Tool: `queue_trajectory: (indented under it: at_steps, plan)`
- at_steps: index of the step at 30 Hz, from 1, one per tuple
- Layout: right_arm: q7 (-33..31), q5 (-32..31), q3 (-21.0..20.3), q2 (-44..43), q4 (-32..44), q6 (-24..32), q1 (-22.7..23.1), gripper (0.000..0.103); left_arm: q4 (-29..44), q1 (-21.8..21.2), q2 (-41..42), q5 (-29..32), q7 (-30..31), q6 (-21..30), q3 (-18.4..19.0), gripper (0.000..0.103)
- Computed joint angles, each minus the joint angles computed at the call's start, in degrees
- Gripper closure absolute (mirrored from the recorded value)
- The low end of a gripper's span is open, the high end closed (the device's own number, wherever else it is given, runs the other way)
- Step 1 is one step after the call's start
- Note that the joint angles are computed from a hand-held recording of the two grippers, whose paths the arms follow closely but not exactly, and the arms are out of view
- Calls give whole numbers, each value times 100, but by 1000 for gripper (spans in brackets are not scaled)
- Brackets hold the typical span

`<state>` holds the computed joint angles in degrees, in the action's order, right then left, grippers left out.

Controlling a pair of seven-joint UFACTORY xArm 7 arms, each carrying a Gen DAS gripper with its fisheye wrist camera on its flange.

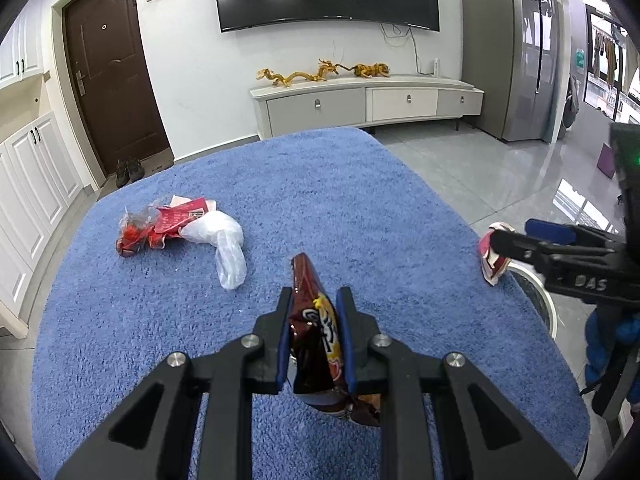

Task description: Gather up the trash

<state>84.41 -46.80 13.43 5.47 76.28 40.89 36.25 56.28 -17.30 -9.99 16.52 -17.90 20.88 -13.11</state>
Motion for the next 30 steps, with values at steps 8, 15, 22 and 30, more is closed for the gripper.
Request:
queue_trajectory:
  at_steps: [8, 15, 22, 30]
  plan:
    - [-319, 438, -110, 236, 110, -116, -27, 25, 70, -20, 155, -30, 61, -9, 47, 83]
    - [-497, 648, -162, 273, 143, -37, 12, 50, 152, -72, 296, -135, 167, 14, 103, 84]
    - [-345, 382, -147, 185, 105, 108, 76, 61, 205, -95, 352, -88, 175, 47, 109, 84]
    - [81, -30, -63, -140, -228, -191, -11, 69, 378, -133, 353, 254, -81, 190, 10, 83]
